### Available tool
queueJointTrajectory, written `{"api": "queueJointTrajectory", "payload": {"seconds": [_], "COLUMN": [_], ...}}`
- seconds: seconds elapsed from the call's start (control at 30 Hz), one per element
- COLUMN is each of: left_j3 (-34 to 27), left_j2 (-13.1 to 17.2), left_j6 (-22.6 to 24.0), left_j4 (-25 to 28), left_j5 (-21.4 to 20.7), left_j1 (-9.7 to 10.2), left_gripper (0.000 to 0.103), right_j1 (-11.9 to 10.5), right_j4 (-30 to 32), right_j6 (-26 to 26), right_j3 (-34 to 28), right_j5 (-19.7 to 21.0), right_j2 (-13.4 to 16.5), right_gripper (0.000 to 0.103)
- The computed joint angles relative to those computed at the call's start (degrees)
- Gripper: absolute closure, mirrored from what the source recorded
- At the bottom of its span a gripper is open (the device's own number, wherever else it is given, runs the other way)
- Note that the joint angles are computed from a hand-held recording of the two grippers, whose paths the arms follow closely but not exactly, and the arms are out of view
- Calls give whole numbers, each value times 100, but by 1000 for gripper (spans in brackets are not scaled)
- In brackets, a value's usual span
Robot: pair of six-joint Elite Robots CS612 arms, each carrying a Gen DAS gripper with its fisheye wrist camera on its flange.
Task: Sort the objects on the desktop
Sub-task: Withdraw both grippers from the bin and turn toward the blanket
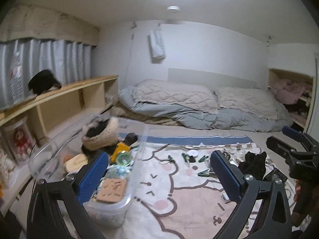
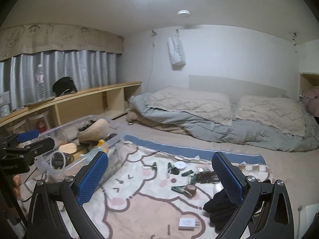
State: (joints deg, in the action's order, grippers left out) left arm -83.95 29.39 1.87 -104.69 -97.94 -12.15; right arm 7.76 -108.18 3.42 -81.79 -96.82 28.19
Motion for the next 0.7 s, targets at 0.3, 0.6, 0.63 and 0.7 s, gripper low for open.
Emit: {"api": "queueJointTrajectory", "payload": {"seconds": [0.3,0.6,0.63,0.7], "left_j3": [253,578,624,691], "left_j2": [37,39,33,19], "left_j6": [304,288,243,172], "left_j4": [-535,-883,-955,-1010], "left_j5": [-380,-588,-609,-733], "left_j1": [-158,-268,-276,-269], "left_gripper": [0,0,0,0], "right_j1": [-83,-167,-166,-175], "right_j4": [-196,-497,-521,-534], "right_j6": [165,315,311,292], "right_j3": [-171,-289,-288,-291], "right_j5": [-268,-660,-720,-856], "right_j2": [216,420,433,461], "right_gripper": [0,0,0,0]}}
